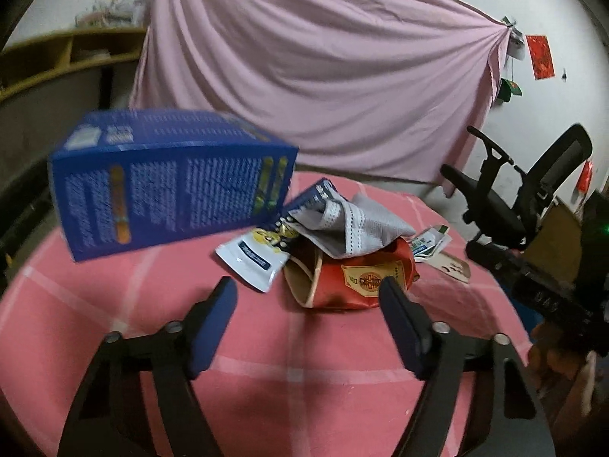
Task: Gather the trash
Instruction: 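Grasp the red snack bag with the left tool while the right grasps a small orange stick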
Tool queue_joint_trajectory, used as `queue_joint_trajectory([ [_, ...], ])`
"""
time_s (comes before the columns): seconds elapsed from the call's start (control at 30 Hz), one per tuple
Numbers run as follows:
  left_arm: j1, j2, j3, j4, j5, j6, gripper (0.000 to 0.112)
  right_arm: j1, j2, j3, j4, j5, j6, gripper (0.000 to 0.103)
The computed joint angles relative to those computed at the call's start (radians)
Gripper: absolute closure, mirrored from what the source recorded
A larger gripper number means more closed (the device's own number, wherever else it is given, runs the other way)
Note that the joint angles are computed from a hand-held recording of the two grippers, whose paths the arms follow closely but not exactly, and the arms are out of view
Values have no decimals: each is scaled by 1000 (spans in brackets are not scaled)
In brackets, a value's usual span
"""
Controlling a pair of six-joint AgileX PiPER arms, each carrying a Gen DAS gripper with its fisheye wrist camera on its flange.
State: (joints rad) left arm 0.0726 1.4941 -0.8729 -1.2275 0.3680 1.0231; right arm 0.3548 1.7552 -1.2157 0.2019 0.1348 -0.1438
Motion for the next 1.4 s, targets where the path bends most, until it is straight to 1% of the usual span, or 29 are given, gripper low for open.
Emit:
queue_joint_trajectory([
  [0.03, 16, 16, -18, 7, 38, -13, 52, -1, 10, -15, 0, 24, -1, 43],
  [0.1, 46, 47, -56, 25, 110, -42, 63, -7, 43, -66, 30, 92, -32, 47],
  [0.13, 59, 55, -74, 43, 141, -64, 66, -9, 60, -93, 43, 126, -43, 50],
  [0.17, 72, 71, -93, 51, 174, -76, 73, -11, 72, -111, 54, 147, -53, 54],
  [0.2, 81, 85, -112, 61, 201, -90, 78, -12, 89, -137, 68, 178, -64, 55],
  [0.3, 109, 115, -155, 81, 272, -107, 83, -10, 140, -210, 82, 259, -76, 61],
  [0.37, 121, 121, -172, 94, 305, -111, 85, -3, 173, -258, 72, 301, -64, 67],
  [0.43, 127, 135, -201, 125, 339, -128, 90, 6, 210, -311, 37, 347, -28, 70],
  [0.5, 128, 137, -212, 145, 359, -134, 94, 11, 246, -365, 18, 397, -4, 73],
  [0.57, 129, 138, -222, 157, 373, -127, 96, 20, 286, -429, -27, 461, 39, 75],
  [0.63, 124, 131, -219, 160, 376, -113, 98, 25, 294, -443, -44, 481, 48, 78],
  [0.67, 124, 126, -217, 160, 381, -100, 100, 24, 291, -442, -41, 482, 44, 81],
  [0.77, 104, 105, -201, 158, 363, -75, 105, 17, 291, -440, -5, 494, 12, 92],
  [0.83, 97, 89, -188, 161, 352, -61, 108, 8, 282, -429, 32, 499, -22, 94],
  [0.9, 76, 70, -172, 174, 323, -69, 110, 1, 267, -408, 60, 495, -50, 95],
  [1.07, -17, -17, -70, 186, 180, -83, 111, -16, 192, -303, 125, 465, -128, 95],
  [1.1, -39, -29, -57, 191, 151, -94, 111, -21, 164, -261, 138, 453, -151, 95],
  [1.17, -85, -61, -30, 215, 85, -134, 111, -35, 123, -200, 189, 434, -209, 95],
  [1.27, -183, -102, 6, 278, -47, -215, 111, -51, 77, -141, 249, 409, -271, 95],
  [1.33, -230, -123, 30, 303, -112, -256, 111, -60, 48, -107, 298, 386, -318, 95],
  [1.37, -256, -134, 41, 317, -148, -282, 111, -66, 35, -91, 330, 377, -348, 95],
  [1.4, -281, -142, 51, 344, -184, -316, 111, -80, 17, -65, 395, 365, -408, 95],
])
